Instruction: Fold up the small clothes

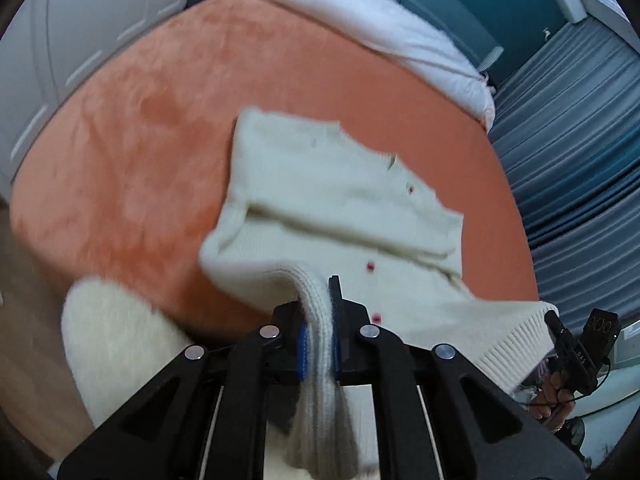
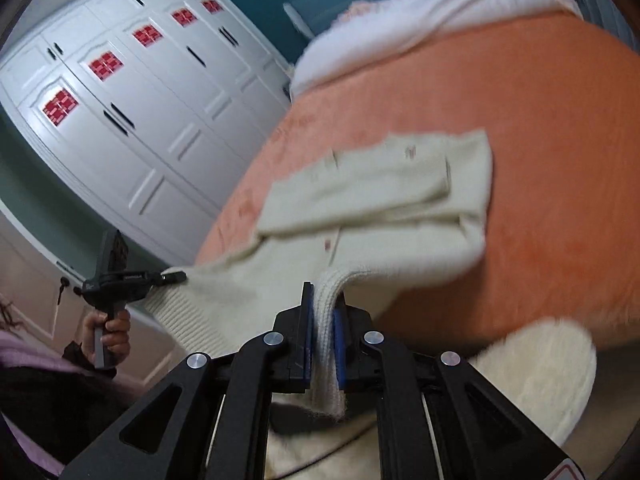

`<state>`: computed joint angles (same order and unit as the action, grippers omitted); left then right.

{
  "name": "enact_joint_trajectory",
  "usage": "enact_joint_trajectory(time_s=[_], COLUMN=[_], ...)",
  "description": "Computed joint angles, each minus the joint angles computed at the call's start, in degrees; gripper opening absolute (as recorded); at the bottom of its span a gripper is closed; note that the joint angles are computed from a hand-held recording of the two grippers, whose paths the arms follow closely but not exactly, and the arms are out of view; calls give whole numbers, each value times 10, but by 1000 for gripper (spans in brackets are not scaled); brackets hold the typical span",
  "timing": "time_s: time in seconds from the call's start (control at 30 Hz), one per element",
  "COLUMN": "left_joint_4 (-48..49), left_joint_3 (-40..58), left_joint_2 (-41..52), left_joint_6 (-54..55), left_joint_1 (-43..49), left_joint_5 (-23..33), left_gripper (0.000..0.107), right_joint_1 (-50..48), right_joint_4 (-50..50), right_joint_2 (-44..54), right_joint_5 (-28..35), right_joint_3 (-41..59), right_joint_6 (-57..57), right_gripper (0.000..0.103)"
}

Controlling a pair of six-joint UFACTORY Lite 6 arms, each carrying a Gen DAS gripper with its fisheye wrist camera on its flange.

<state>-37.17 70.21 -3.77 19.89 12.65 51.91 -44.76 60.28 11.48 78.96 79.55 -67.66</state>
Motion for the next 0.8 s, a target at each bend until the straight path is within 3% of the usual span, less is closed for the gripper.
enact_joint_trajectory(time_s=[0.1, 0.17, 0.2, 0.3, 0.33, 0.37, 0.4, 0.43, 0.5, 0.57, 0.77, 0.8], left_joint_4=[8, -27, -13, 143, 202, 236, 251, 261, 309, 374, 419, 448], left_joint_3=[164, 252, 306, 405, 390, 351, 291, 231, 141, 119, 318, 373], left_joint_2=[180, 300, 360, 458, 449, 421, 380, 336, 270, 258, 445, 492], left_joint_6=[-50, -67, -101, -244, -283, -298, -300, -287, -300, -339, -338, -358], left_joint_1=[-46, -51, -49, -69, -79, -85, -89, -84, -87, -97, -121, -130], left_joint_5=[-122, -175, -174, -175, -186, -210, -242, -263, -307, -325, -236, -211], left_gripper=[13, 22, 30, 34, 35, 42, 55, 62, 83, 90, 89, 83], right_joint_1=[56, 99, 123, 160, 163, 162, 160, 160, 151, 157, 216, 229], right_joint_4=[129, 172, 171, 189, 214, 236, 242, 253, 220, 178, 17, -24], right_joint_2=[118, 184, 218, 230, 213, 186, 169, 141, 101, 92, 220, 251], right_joint_5=[-116, -236, -295, -408, -423, -424, -432, -444, -438, -452, -494, -496], right_joint_3=[70, 108, 136, 124, 99, 64, 44, 8, -43, -64, 68, 103], right_joint_6=[-3, 12, 43, 71, 42, 2, -26, -63, -99, -107, 27, 75], right_gripper=[11, 15, 16, 23, 24, 34, 52, 58, 61, 61, 61, 61])
